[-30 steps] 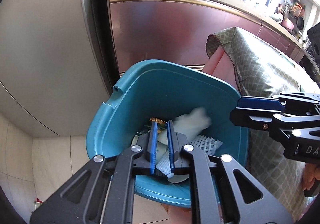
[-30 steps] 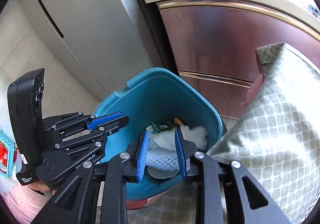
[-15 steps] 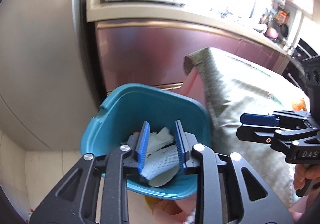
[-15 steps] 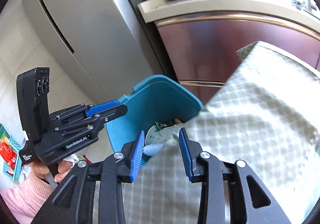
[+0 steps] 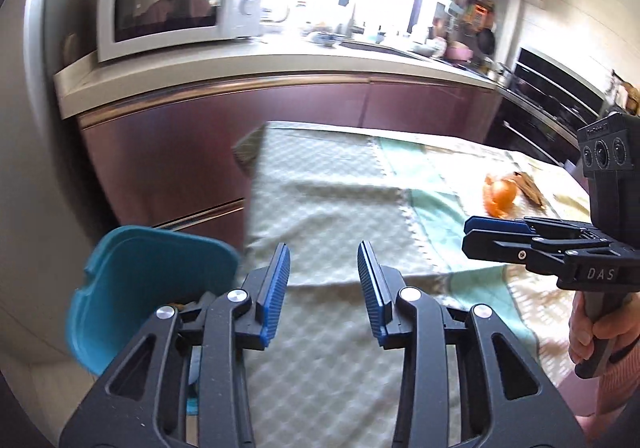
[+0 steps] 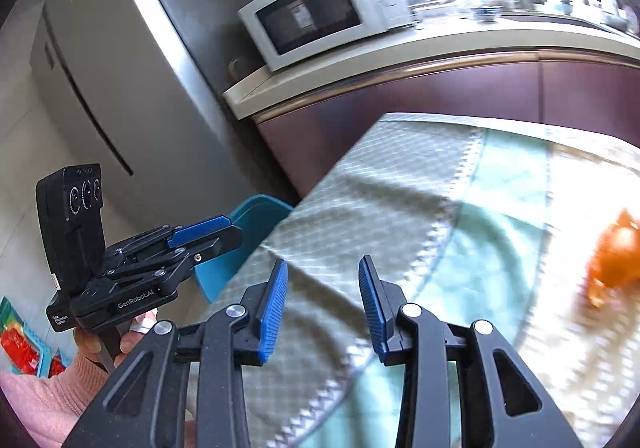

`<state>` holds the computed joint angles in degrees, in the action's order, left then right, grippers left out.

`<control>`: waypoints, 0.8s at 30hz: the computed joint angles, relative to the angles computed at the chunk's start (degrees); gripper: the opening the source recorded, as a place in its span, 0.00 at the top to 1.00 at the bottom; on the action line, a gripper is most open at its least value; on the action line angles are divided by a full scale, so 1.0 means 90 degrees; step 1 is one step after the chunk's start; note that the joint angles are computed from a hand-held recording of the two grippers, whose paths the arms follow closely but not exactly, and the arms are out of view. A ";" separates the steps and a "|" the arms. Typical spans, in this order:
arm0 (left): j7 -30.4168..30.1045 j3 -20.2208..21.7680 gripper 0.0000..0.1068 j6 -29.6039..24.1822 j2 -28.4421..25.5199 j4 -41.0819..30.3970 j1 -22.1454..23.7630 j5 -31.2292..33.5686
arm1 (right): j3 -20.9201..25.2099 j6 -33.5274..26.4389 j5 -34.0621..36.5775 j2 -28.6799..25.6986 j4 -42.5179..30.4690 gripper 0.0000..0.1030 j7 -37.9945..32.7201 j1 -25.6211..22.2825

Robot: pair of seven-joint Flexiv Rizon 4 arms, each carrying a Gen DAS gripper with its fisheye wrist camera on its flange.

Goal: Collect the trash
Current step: 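Move both open tools back over the table toward the remaining trash, then grasp the white tissue with the left tool while the right grasps the gold wrapper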

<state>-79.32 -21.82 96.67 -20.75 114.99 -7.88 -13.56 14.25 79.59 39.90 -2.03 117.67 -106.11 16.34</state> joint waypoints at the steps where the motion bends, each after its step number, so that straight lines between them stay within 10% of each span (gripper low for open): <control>1: 0.0022 0.0001 0.67 -0.0057 -0.0043 -0.0087 -0.0076 0.0023 | -0.0026 0.0032 0.0011 0.0105 0.0117 0.66 0.0030 -0.0054; 24: 0.0335 0.1045 0.65 -0.2268 -0.2153 -0.4052 -0.2487 0.0194 | -0.1864 0.1083 -0.0078 0.0850 0.1581 0.57 0.0958 -0.0955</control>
